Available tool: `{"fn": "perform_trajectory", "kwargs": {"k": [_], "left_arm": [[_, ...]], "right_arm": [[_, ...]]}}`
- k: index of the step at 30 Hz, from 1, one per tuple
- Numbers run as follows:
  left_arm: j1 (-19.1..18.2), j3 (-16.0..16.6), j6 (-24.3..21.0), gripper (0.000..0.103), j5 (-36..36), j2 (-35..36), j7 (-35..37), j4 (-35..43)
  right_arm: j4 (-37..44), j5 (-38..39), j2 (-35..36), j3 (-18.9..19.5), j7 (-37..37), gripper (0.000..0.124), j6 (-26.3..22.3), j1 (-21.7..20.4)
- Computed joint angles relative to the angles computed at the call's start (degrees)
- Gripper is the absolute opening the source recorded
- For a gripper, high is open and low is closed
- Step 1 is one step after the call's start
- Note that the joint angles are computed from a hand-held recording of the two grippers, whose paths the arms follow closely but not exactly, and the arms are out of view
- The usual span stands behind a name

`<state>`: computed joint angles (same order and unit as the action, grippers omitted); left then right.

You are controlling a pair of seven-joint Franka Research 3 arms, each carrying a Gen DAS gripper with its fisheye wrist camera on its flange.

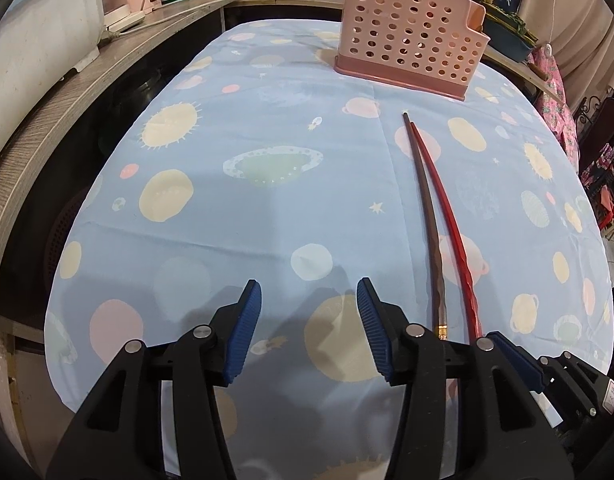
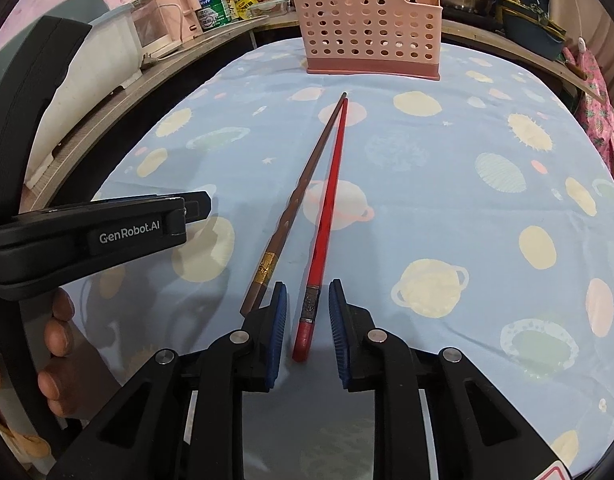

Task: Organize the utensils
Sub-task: 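Grasp the red chopstick with the right tool while the left tool grasps the gold-banded brown chopstick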

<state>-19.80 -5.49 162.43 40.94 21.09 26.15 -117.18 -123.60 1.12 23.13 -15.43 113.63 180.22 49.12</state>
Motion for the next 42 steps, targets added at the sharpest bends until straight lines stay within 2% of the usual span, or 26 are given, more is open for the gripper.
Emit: {"fn": "perform_trajectory", "kwargs": {"k": [5,7,13,18,26,35,42], "left_arm": [[-0.03,-0.29,0.0,0.049,-0.39,0.21,0.57,0.13],[-0.22,-0.22,-0.03,0.053,-0.35,0.21,0.51,0.14],[-0.35,-0.47,0.15,0.054,-0.54,0.2,0.95,0.15],[-0.52,-0.83,0.4,0.057,-1.13,0.07,1.63,0.04],[-1.14,-1.97,1.39,0.058,-2.42,0.27,4.09,0.28],[-2.53,-2.88,0.7,0.059,-4.85,2.14,8.0,2.16],[-3.72,-1.83,-0.19,0.058,-5.13,3.16,7.93,2.97]], "right_arm": [[-0.07,-0.5,0.26,-2.3,1.0,0.015,-0.05,2.1],[-0.11,-0.53,0.26,-2.48,1.23,0.012,-0.05,2.17],[-0.46,-0.52,0.13,-2.73,1.63,0.008,0.14,2.22],[-0.68,-1.93,0.34,-7.29,3.86,0.007,-0.61,6.11],[-2.07,-4.23,-0.2,-11.61,8.51,0.007,-0.87,7.84],[-2.7,-5.07,-0.41,-12.06,10.17,0.007,-0.33,6.67],[-2.75,-4.68,-0.39,-11.63,9.63,0.007,0.0,6.25]]}}
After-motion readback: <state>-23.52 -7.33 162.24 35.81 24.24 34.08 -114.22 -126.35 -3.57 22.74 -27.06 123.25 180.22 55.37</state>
